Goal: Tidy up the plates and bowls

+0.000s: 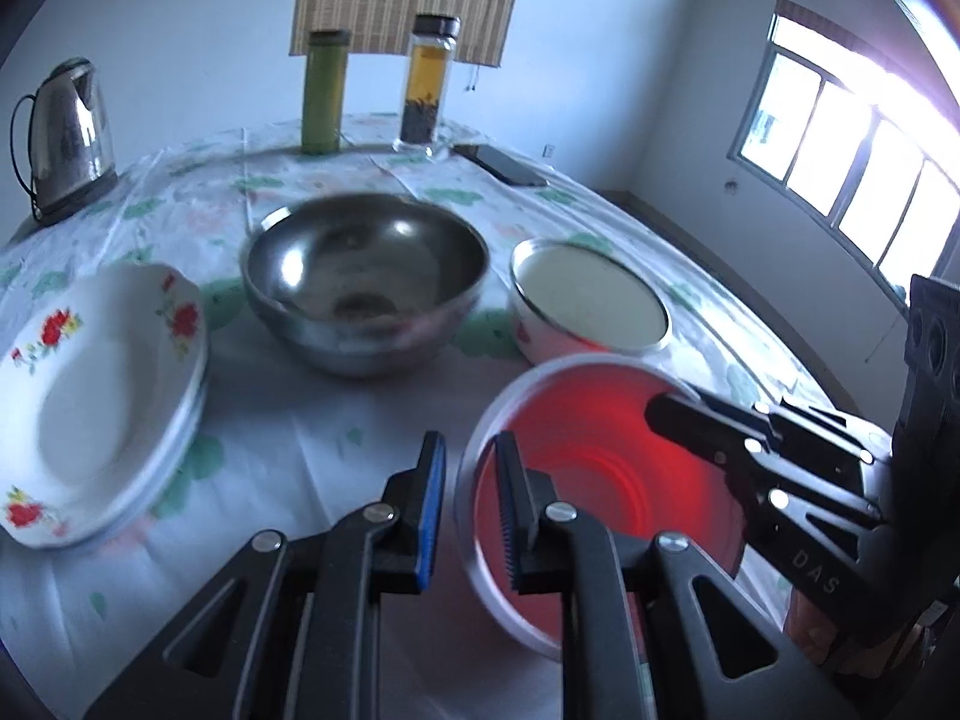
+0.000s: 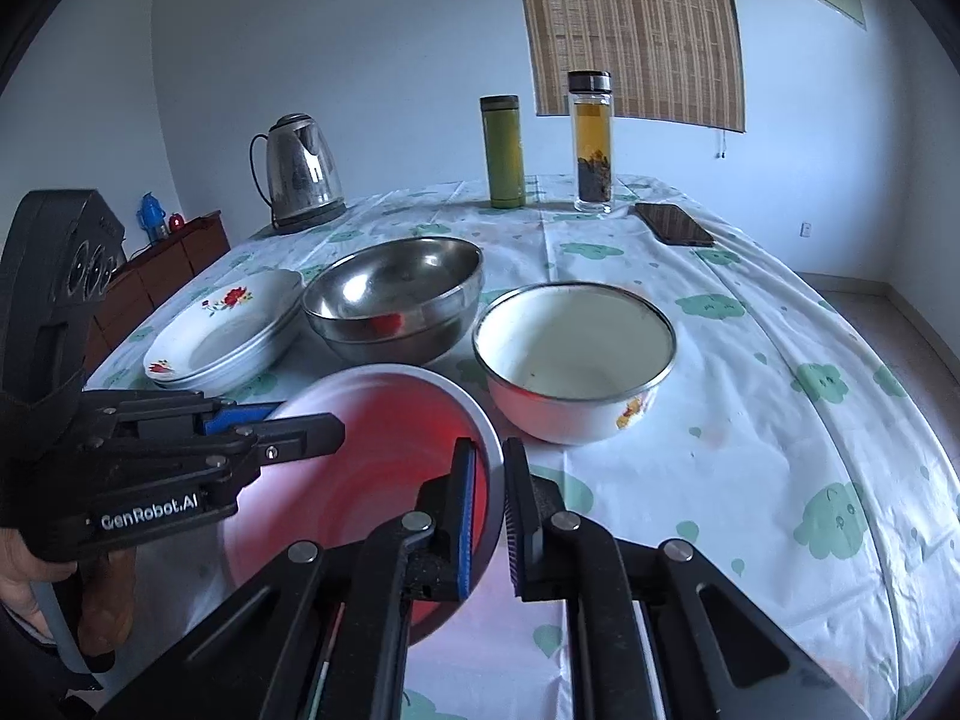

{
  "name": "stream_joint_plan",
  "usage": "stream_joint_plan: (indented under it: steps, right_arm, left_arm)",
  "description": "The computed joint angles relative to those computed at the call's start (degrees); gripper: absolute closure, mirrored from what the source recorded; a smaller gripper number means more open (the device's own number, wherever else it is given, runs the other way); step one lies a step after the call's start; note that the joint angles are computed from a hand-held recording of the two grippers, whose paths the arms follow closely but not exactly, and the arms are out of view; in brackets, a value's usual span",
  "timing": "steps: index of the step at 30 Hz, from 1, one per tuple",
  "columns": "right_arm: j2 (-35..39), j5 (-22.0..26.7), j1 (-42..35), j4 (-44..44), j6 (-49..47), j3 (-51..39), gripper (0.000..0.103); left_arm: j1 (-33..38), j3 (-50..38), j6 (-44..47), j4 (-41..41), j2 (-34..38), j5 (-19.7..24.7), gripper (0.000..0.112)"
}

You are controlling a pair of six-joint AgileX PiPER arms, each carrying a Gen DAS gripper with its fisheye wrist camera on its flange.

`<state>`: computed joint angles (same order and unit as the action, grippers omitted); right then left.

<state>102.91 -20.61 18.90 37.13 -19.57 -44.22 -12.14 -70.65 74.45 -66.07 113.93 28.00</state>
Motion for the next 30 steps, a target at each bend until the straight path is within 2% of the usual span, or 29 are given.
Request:
stream_joint_plan:
  steps: [6, 12, 15, 21, 27, 30]
  right_arm:
    - [0.1, 0.5, -0.1, -2.6, 1.3, -2.0, 0.095]
    - [-1.5, 1.0, -1.0, -6.7, 4.7, -1.4, 0.096]
    - [-1.8, 2.2, -1.6, -8.0, 5.2, -2.2, 0.096]
    - [-2.7, 5.5, -3.7, -17.4, 13.1, -4.5, 0.096]
    - [-2.7, 6.8, -2.9, -8.8, 2.4, -7.8, 0.096]
    - [-1.8, 7.6, -3.2, -6.7, -0.3, -10.1, 0.096]
  left_arm:
    - [-0.2, -1.2, -0.3, 0.9, -1.1, -1.6, 0.100]
    - [-0.2, -2.0, -1.4, 2.1, -1.0, -1.3, 0.100]
    - [0.2, -3.3, -3.5, 3.1, -0.8, -0.1, 0.100]
    - [1.9, -6.9, -6.6, 4.5, -0.8, 3.6, 0.100]
    - [2.8, -10.4, -8.9, 4.8, 0.3, 4.9, 0.099]
    - [2.3, -11.7, -9.4, 4.9, 1.0, 2.8, 0.099]
